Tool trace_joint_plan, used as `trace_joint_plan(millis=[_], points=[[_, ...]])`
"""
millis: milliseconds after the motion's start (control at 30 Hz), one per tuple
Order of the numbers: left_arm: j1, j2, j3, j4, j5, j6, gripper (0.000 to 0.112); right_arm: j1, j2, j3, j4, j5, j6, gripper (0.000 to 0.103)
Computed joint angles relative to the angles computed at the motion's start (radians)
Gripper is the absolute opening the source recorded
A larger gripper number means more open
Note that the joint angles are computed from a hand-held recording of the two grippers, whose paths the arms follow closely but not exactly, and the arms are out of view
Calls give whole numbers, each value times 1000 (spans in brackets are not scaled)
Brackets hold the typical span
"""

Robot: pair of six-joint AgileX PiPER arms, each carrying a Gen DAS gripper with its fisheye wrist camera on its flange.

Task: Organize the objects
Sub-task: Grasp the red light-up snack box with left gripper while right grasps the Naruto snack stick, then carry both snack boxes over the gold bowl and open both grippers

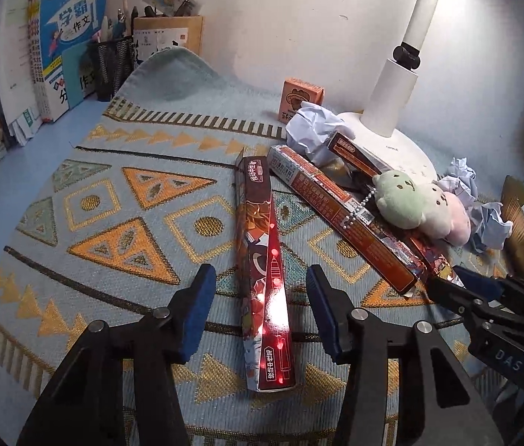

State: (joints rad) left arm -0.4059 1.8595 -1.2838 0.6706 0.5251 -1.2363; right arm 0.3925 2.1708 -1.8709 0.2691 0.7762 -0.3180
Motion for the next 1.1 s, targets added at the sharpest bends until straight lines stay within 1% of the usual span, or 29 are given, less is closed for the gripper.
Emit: trace_joint_plan(millis=[33, 67, 100, 167, 267, 367, 400, 433, 500, 533, 567, 600, 633, 667, 700, 733, 800, 833, 867, 900, 933, 1000, 1100], points=[[1, -1, 1, 0, -1, 0, 30, 0, -2, 13, 2, -11, -8, 26], [4, -4, 5, -3, -9, 1, 25, -3, -22, 49, 23, -35, -34, 26], [9, -8, 12, -20, -24, 18, 19, -14, -42, 80, 58, -32, -68, 24], [5, -20, 23, -30, -31, 33, 18, -35, -113, 185, 111, -51, -127, 23], [-24, -72, 82, -59, -58, 36, 16, -90, -264, 410, 196, -82, -254, 23], [-82, -140, 171, -47, -81, -40, 16, -158, -380, 592, 258, -80, -352, 24], [-107, -158, 195, -22, -79, -81, 16, -183, -418, 653, 293, -87, -404, 23], [-132, -174, 218, 16, -74, -131, 16, -202, -459, 714, 321, -101, -457, 23], [-183, -180, 239, 99, -39, -230, 16, -214, -513, 792, 327, -139, -499, 24], [-207, -173, 235, 146, -4, -273, 16, -214, -527, 816, 330, -155, -510, 25], [-217, -172, 231, 174, 12, -291, 16, -214, -532, 825, 334, -161, -511, 27], [-220, -176, 241, 210, 2, -317, 16, -212, -530, 821, 336, -159, -497, 33], [-217, -176, 244, 212, -8, -313, 16, -207, -519, 805, 340, -148, -481, 44], [-206, -171, 240, 174, -21, -275, 16, -198, -505, 783, 342, -138, -466, 49], [-197, -165, 234, 143, -25, -245, 19, -178, -493, 767, 322, -149, -428, 56], [-192, -162, 231, 128, -28, -233, 19, -149, -480, 758, 284, -187, -382, 57], [-191, -163, 233, 131, -31, -236, 20, -87, -464, 743, 159, -254, -262, 57], [-192, -162, 232, 131, -30, -236, 20, -58, -460, 743, 86, -283, -197, 51], [-193, -161, 231, 131, -27, -235, 20, -38, -465, 755, 47, -311, -164, 43], [-194, -160, 230, 132, -25, -235, 20, -28, -472, 761, 47, -315, -171, 25], [-195, -159, 228, 133, -23, -234, 20, -27, -481, 769, 86, -307, -212, 18], [-196, -160, 230, 137, -25, -239, 19, -28, -496, 784, 127, -286, -240, 18], [-196, -163, 235, 140, -29, -246, 19, -67, -524, 823, 331, -227, -422, 18]])
